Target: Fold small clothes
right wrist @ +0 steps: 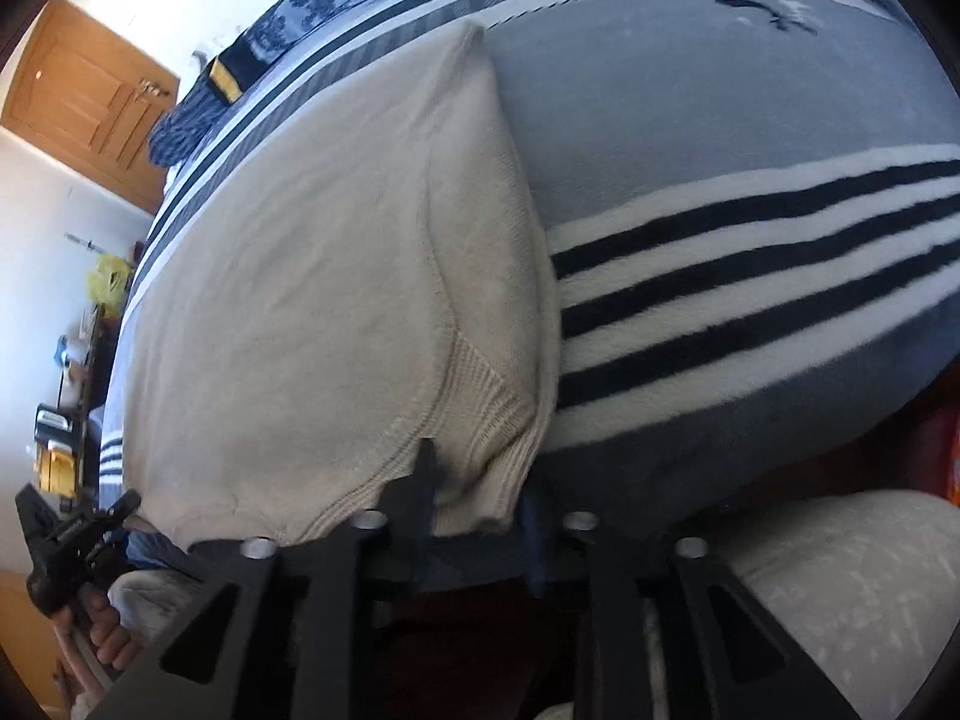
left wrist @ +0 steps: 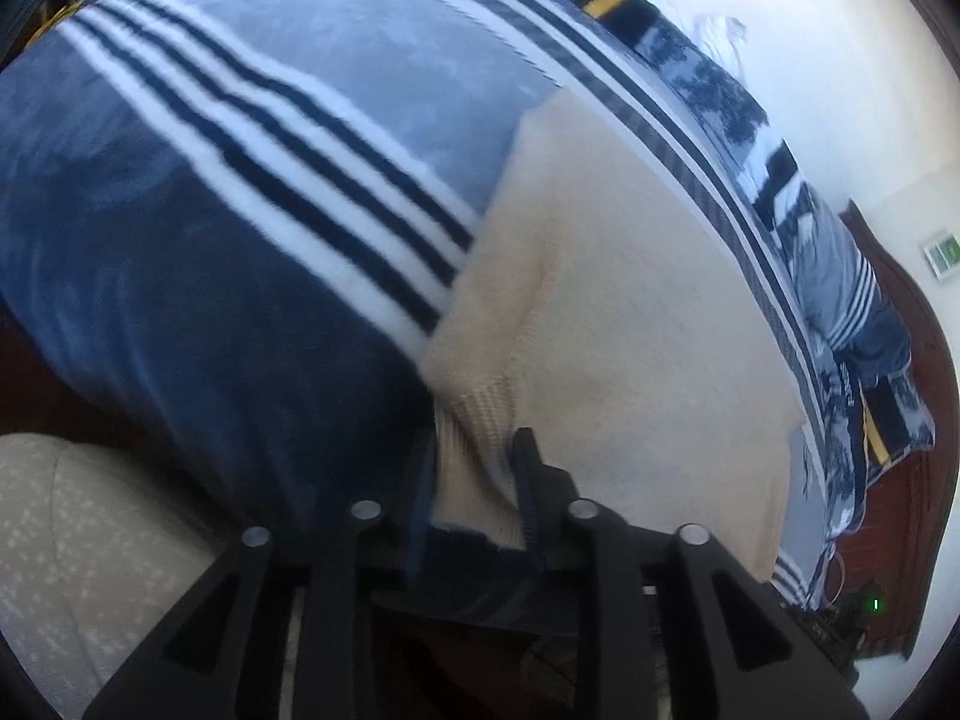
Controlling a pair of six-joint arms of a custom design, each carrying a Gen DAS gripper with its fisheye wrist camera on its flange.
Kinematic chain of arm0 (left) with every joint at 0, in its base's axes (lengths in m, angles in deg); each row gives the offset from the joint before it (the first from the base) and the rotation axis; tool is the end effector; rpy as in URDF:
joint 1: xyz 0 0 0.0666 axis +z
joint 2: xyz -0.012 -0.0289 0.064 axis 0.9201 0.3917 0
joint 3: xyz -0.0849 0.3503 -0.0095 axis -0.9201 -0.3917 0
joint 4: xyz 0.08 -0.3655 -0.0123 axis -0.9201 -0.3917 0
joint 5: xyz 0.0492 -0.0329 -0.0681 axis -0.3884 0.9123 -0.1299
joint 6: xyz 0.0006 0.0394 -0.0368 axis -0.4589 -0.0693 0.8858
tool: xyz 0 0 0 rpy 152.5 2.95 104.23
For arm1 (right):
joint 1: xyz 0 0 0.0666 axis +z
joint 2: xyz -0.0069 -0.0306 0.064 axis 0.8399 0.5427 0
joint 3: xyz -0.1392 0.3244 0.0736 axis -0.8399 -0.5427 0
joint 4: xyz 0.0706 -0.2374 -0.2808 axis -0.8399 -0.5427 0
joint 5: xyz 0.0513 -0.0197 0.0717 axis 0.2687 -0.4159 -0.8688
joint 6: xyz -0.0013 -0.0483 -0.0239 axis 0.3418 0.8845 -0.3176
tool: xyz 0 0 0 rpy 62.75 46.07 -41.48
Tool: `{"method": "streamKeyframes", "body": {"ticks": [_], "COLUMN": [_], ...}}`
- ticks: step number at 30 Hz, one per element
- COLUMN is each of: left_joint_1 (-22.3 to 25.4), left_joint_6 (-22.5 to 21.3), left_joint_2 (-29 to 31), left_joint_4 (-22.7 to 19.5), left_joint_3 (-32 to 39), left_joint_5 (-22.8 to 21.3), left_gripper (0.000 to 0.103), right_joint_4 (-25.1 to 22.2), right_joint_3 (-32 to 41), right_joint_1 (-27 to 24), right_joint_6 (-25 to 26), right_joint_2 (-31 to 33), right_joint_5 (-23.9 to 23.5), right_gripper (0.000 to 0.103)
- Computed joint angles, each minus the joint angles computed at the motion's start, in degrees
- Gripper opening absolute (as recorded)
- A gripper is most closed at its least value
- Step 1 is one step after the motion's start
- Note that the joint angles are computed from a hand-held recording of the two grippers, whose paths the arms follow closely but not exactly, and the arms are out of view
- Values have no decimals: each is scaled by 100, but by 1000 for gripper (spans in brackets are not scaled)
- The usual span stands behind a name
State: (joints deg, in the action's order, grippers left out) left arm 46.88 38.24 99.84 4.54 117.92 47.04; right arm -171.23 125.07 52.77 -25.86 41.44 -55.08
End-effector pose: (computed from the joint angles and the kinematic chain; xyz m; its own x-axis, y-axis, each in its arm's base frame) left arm 0.4467 -0.1768 0.4920 -0.9458 -0.1288 -0.2983 0.0410 0.8634 -0.5028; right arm 0.1729 -0.0105 0.5283 -0.5995 0.7248 -0.3395 0.5961 0.6873 0.4150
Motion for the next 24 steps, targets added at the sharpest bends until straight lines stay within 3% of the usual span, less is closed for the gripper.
{"method": "streamKeyframes", "body": {"ticks": [4,8,11,13,14,17,18,20,24], "left_joint_1": [114,47,93,168,194,241,267,325,369], "left_joint_6": [144,104,297,461,535,520,559,689,715], "left_joint_2": [-94,22,146,162,186,286,315,283,92], "left_joint_4": [156,132,152,259,322,273,279,429,711], "left_joint_3": [-176,-124,-167,-237,-244,-206,-224,-346,-474], "left_joint_5": [349,615,905,1142,1241,1396,1492,1786,2014], "left_gripper": [48,58,58,58,56,24,18,11,10], "right_joint_4": [71,335,631,872,972,1004,913,636,-467], "right_joint_3": [226,661,1159,1450,1647,2383,2735,3378,5482], "right_joint_1": [467,1665,2033,1978,1912,1859,1841,1859,1973], "right_joint_6": [-397,-697,-613,-466,-358,22,168,426,969], "right_joint_2": [-285,-96,424,813,1077,1967,2359,3029,4856], "right_joint_5": [469,1003,802,327,0,-620,-870,-1223,-1778], "right_gripper": [56,61,64,65,65,65,66,66,65]}}
